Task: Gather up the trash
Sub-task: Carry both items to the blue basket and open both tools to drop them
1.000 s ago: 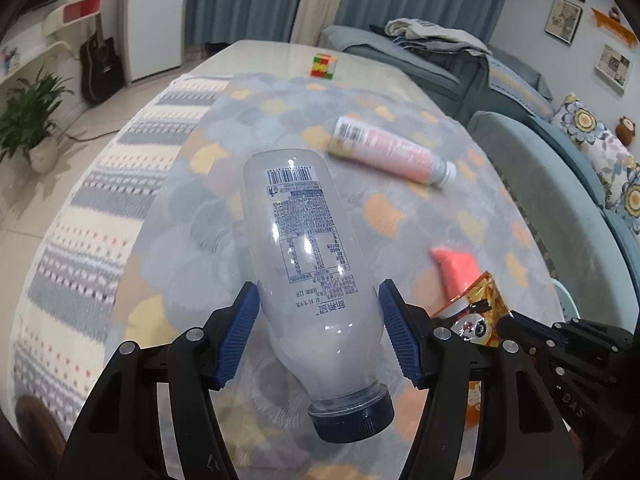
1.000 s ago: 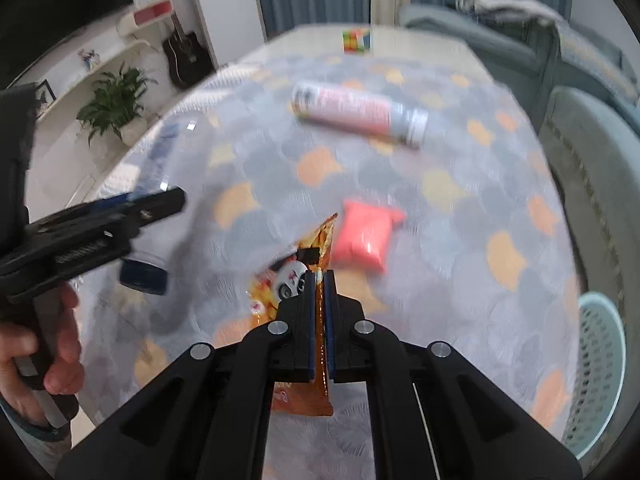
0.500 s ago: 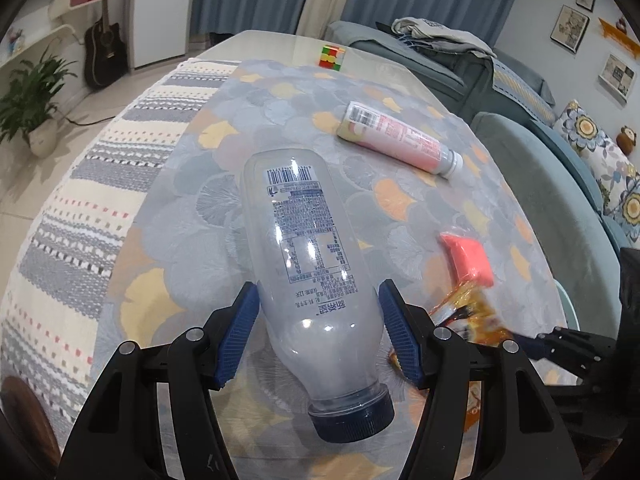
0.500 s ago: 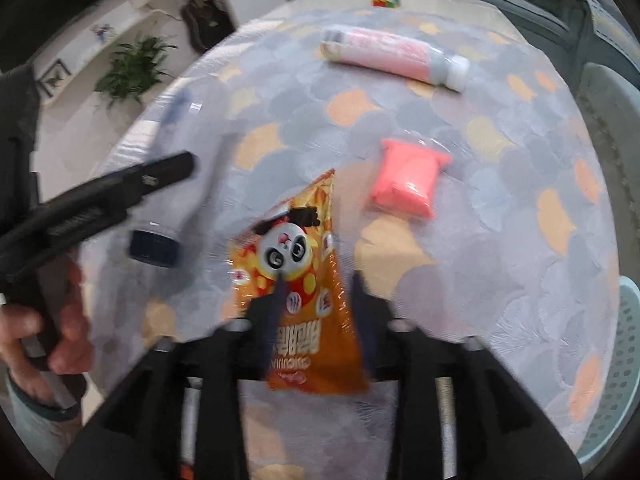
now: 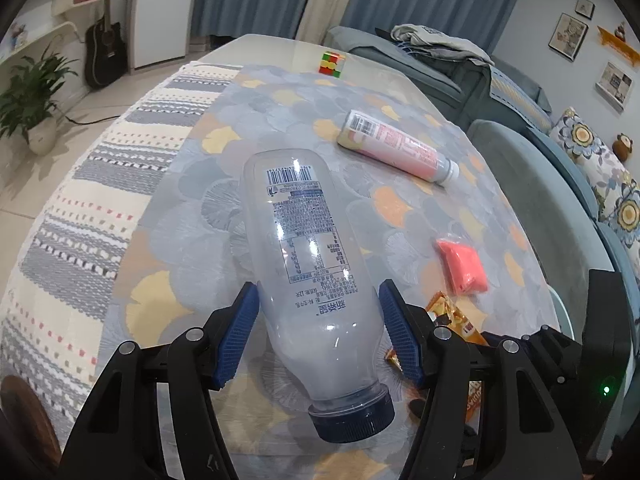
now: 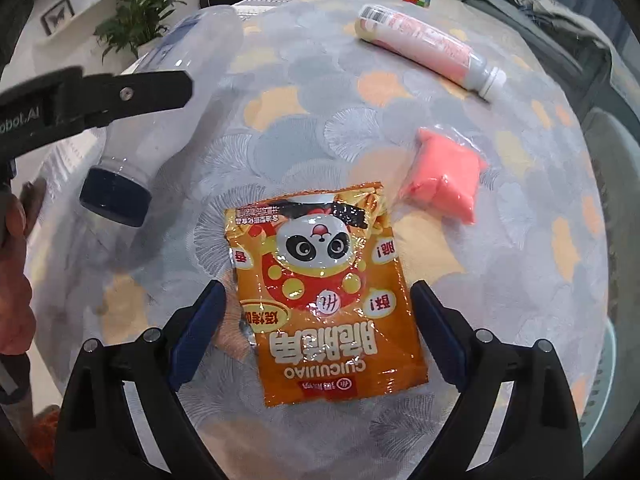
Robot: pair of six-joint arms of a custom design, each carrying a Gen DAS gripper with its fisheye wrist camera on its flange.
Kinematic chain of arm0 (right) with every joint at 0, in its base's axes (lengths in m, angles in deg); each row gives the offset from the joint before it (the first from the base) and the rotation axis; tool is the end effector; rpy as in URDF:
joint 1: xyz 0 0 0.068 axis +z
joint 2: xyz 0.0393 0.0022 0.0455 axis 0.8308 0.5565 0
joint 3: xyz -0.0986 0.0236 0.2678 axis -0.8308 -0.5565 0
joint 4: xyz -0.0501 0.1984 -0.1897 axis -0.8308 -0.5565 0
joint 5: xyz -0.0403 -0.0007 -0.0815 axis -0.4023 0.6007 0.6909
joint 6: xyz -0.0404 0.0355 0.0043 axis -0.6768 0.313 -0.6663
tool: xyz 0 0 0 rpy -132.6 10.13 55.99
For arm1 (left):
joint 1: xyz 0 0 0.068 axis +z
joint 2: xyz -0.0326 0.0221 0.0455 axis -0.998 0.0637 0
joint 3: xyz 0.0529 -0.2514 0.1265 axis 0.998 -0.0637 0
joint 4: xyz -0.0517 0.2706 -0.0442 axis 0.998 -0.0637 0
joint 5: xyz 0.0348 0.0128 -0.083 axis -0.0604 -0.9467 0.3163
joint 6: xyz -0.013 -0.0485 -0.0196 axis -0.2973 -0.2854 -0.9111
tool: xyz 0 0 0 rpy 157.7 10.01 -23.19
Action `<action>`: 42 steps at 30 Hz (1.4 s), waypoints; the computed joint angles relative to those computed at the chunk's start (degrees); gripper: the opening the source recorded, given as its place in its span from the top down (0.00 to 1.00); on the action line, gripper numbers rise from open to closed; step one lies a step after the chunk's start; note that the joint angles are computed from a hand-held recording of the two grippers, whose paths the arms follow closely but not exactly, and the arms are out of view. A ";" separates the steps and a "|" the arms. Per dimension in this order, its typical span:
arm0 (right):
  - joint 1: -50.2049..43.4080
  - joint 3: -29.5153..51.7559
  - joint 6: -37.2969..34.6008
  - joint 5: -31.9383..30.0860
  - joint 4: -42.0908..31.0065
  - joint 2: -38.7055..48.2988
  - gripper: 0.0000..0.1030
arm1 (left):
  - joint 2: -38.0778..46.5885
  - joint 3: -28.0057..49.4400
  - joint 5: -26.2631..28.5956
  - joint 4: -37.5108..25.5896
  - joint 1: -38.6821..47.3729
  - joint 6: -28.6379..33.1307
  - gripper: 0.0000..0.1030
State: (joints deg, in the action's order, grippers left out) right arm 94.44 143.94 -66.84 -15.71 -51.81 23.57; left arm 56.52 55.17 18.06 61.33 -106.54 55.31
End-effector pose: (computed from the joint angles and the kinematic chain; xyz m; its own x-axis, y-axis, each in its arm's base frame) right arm 0.2900 0.2231 0.2192 -0.8347 -0.3375 -0.4352 -0.3738 0.9275 -0.0022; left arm 0.3067 -0.1140 0.2573 -0.7847 -0.0716 -0.6157 0.1063 0.9630 -0.2475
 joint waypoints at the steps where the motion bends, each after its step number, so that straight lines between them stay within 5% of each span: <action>1: -0.08 -0.21 -0.11 -0.27 0.13 -0.39 0.24 | 0.07 -0.03 -0.11 0.06 -0.20 -0.08 0.42; 7: -1.24 -1.17 -0.29 -1.53 0.50 -2.29 0.50 | -0.61 -0.30 0.06 0.75 -0.24 -0.15 0.42; 9: -1.48 -0.92 -0.68 -2.33 0.38 -2.48 0.87 | -1.07 -0.43 0.37 1.06 -0.15 -0.24 0.42; 10: -1.74 -1.02 -0.49 -2.59 0.46 -2.50 0.94 | -1.51 -0.57 0.62 1.29 -0.14 -0.28 0.42; 21: -2.99 -4.88 1.66 -1.94 3.96 -9.55 0.97 | -4.91 -0.66 0.46 2.11 -1.64 -0.62 0.42; 30: -7.83 -10.29 7.18 3.13 4.86 -26.64 0.98 | -7.16 3.70 0.91 1.67 -6.72 -0.71 0.42; 42: -30.00 -13.14 6.17 12.91 -9.74 -54.63 0.98 | 7.25 26.82 -0.03 -0.83 -27.03 0.69 0.42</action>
State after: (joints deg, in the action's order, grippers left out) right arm 64.44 130.80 -60.66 -2.80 -61.55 -31.06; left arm 63.77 81.99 18.03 60.50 -133.58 55.99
